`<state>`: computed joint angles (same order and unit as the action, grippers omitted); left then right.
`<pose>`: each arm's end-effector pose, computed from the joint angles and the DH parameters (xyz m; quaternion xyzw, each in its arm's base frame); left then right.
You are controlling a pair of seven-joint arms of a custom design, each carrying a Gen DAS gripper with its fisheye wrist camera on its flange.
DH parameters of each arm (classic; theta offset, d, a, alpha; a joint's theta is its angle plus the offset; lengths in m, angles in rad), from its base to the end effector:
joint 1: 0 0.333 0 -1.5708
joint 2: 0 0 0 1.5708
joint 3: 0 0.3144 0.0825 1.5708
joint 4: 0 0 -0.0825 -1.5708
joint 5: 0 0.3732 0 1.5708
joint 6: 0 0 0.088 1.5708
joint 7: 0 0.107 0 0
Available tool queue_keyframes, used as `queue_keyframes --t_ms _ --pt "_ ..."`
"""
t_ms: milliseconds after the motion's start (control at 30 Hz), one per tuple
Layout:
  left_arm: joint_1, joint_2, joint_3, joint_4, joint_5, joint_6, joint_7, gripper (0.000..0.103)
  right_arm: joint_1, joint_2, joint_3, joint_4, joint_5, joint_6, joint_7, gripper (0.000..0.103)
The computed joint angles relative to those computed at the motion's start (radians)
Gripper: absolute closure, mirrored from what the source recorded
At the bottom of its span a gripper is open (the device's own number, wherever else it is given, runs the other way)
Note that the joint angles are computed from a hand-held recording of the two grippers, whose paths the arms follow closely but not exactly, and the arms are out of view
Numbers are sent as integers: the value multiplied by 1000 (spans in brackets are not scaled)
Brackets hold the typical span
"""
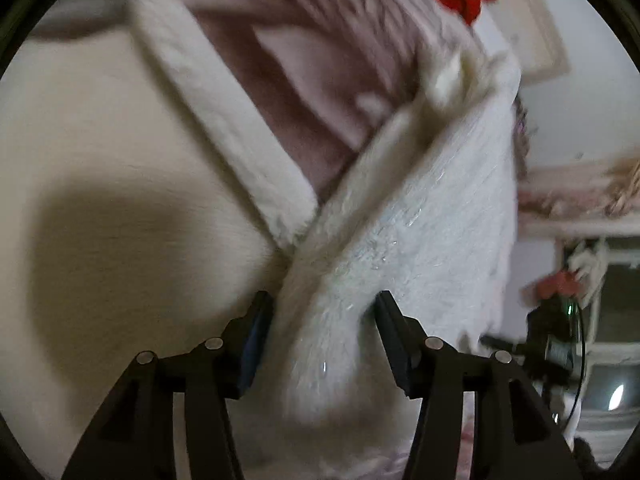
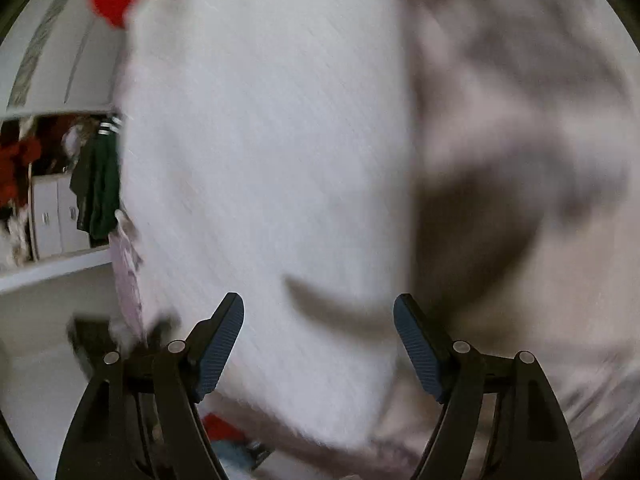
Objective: Fold large clothes
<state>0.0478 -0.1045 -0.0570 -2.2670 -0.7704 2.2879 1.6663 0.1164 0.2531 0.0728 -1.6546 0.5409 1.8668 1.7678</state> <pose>0.5092 -0.0210 0.4246 0.7894 -0.5349 0.2573 0.1564 0.6074 0.1525 0.4721 -0.6173 0.7413 0.2290 0.1302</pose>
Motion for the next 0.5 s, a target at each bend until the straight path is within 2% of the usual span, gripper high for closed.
queue_keyframes --t_ms 67,100,133,167,200,233,267,333,400,500 --pt "-13 -13 -22 -11 47 70 -19 54 -17 -53 2 -152 104 31 -19 24" --pt "-21 -28 -28 -23 54 102 -15 73 -20 -71 2 -220 159 58 -38 24" --pt "-29 -41 -30 -30 59 116 -11 86 -22 -77 3 -271 225 87 -70 24" --pt "-34 -63 -40 -42 96 134 -41 87 -22 -78 3 -302 279 110 -99 24" --pt "-42 -91 -46 -62 113 162 -54 89 -18 -97 3 -350 339 175 -118 24" --pt "-49 -113 -47 -77 122 176 -65 91 -13 -114 2 -378 380 219 -127 43" --pt "-55 -140 -50 -94 134 191 -85 91 -9 -137 2 -412 450 263 -154 72" --pt "-69 -202 -51 -126 146 197 -130 92 0 -166 -10 -433 468 272 -150 82" --pt "-81 -283 -55 -162 167 171 -185 92 6 -218 -24 -460 463 249 -156 86" --pt "-99 -430 -58 -225 206 64 -282 92 6 -308 -61 -492 432 148 -169 89"
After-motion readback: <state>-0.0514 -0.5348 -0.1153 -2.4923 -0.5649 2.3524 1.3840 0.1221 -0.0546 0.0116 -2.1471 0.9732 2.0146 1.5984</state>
